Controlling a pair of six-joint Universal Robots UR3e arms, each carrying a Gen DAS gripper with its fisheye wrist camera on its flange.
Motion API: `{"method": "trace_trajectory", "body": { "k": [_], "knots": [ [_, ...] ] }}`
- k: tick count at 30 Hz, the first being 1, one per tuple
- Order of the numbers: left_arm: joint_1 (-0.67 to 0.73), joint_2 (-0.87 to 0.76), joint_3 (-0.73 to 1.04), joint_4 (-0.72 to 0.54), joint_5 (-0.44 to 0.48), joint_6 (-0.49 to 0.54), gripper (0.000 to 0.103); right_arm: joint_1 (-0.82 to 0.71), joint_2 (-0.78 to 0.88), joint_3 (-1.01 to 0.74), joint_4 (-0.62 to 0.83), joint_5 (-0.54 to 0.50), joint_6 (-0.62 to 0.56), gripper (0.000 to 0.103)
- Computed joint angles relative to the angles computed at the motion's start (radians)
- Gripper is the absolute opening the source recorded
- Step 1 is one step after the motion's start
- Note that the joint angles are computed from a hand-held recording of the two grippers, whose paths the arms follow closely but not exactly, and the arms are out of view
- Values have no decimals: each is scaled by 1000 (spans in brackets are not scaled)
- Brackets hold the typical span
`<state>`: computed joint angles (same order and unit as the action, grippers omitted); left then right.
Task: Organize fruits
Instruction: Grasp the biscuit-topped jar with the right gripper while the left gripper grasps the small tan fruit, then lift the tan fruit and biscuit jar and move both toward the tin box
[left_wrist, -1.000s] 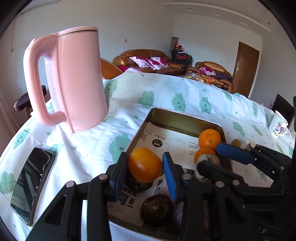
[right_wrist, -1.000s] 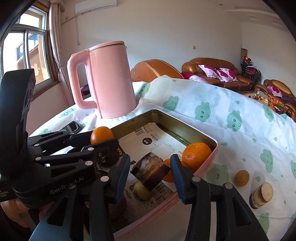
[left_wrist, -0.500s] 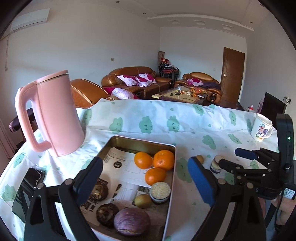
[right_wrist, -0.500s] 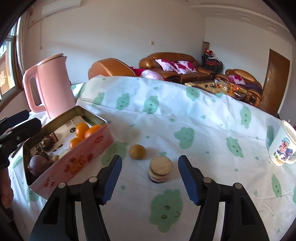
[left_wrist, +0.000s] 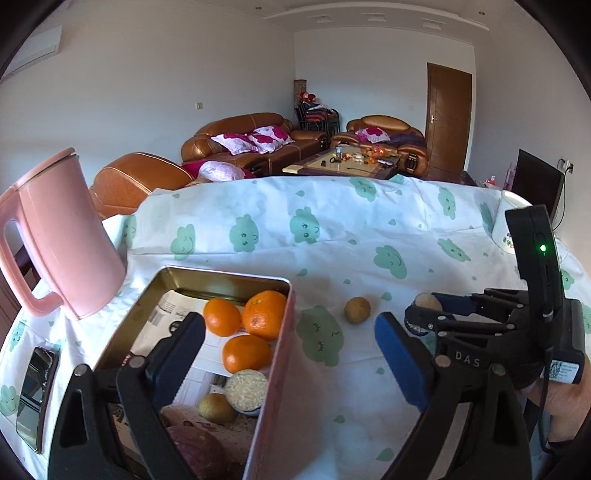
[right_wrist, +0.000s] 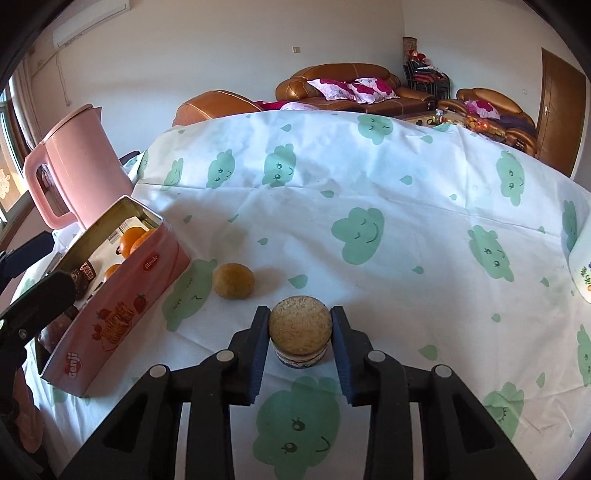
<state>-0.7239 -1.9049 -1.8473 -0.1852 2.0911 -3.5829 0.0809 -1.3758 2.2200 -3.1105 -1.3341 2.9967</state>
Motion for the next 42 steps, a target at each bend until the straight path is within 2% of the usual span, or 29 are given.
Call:
{"method": "trace_trajectory", "body": {
  "k": [3,6,12,13,16,17,19,20,22,25,34,42],
  "knots": [
    [20,-55,82,-43,-69,-5,92,-34,-29,42,-32,-41,-15,34],
    [25,-125,188,-111,-102,-3,89,-74,-51,84,-68,-56,-36,34],
    [50,-245,375,-231,-194,10,70,-175,-84,128,-60,55,-57,34],
    [56,-265,401,-247,-205,9,65,-180,-86,130,-59,61,-58,34],
    [77,-318,479,-313,-234,10,60,-182,-88,133,-63,69,-57,34],
    [82,-335,498,-321,-243,15,52,-182,-87,133,-63,70,-56,34],
    [89,-365,536,-361,-244,10,51,-188,-89,136,-62,78,-58,34],
    [94,-375,542,-364,-251,9,45,-190,-90,136,-60,81,-59,34],
    [97,-384,535,-340,-251,10,44,-188,-89,135,-58,77,-58,34],
    [87,-386,527,-323,-223,9,28,-179,-86,133,-65,68,-56,34],
    [75,-336,415,-211,-224,24,28,-194,-102,166,-106,86,-64,34],
    [26,-317,362,-115,-154,41,28,-224,-143,230,-188,144,-84,34]
  ]
}}
